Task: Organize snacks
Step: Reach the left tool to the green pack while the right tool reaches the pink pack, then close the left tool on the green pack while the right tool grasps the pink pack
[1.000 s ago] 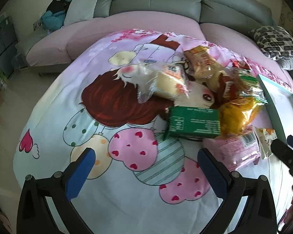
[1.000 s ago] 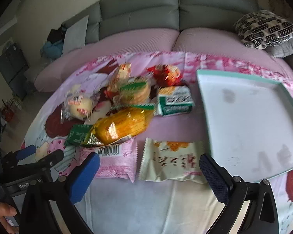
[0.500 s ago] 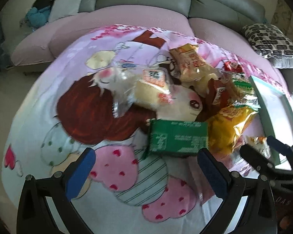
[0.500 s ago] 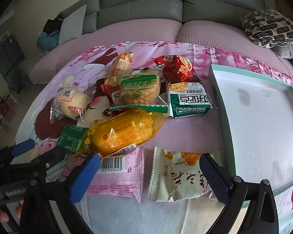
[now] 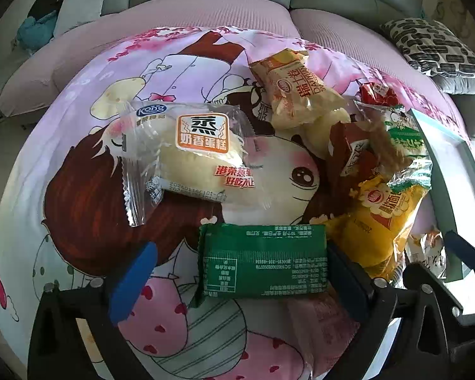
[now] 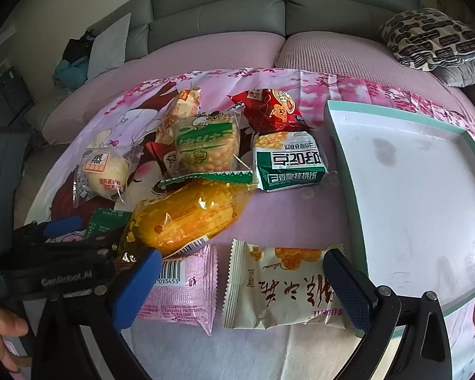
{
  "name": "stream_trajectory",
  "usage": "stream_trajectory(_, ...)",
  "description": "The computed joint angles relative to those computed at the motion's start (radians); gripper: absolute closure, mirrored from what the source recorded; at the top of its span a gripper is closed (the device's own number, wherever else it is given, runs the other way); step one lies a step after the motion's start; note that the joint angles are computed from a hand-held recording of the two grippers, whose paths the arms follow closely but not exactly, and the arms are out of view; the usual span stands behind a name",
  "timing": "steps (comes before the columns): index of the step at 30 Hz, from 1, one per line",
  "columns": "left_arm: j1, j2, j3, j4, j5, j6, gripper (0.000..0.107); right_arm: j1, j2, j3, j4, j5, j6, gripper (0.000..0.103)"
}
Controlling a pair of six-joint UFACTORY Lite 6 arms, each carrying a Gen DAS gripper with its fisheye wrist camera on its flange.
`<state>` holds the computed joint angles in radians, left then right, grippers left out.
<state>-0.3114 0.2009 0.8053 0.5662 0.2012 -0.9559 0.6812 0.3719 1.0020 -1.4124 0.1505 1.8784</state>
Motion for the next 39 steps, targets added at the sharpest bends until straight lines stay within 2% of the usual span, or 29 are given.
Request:
stream_trajectory(6, 0.012, -0.027, -0.029, -0.098, -0.034, 0.097, 0.034, 0.014, 0.002, -0.001, -0.005, 0.006, 0.003, 0.0)
stream_trajectory(12, 0.065, -0.094, -0.104, -0.212, -0.065, 0.207, 0.036, 0.047, 0.003, 0.003, -0.022, 0.018, 0.006, 0.0)
stream_trajectory(21, 0.099, -0.278, -0.294, -0.103, -0.054, 0.057, 0.036, 0.108, 0.03, 0.031, 0.024, 0.024, -0.056, 0.0)
stream_trajectory(27, 0.116, -0.377, -0.364, -0.17, -0.023, 0.119, 0.036, 0.151, 0.039, 0.041, 0.017, 0.025, -0.046, 0.0)
stream_trajectory(33, 0.145, -0.419, -0.394, -0.264, -0.024, 0.222, 0.036, 0.186, 0.075, 0.075, 0.096, -0.01, -0.124, 0.0)
stream_trajectory(39, 0.148, -0.414, -0.393, -0.272, -0.027, 0.234, 0.036, 0.229, 0.134, 0.132, 0.26, 0.051, -0.299, 0.0)
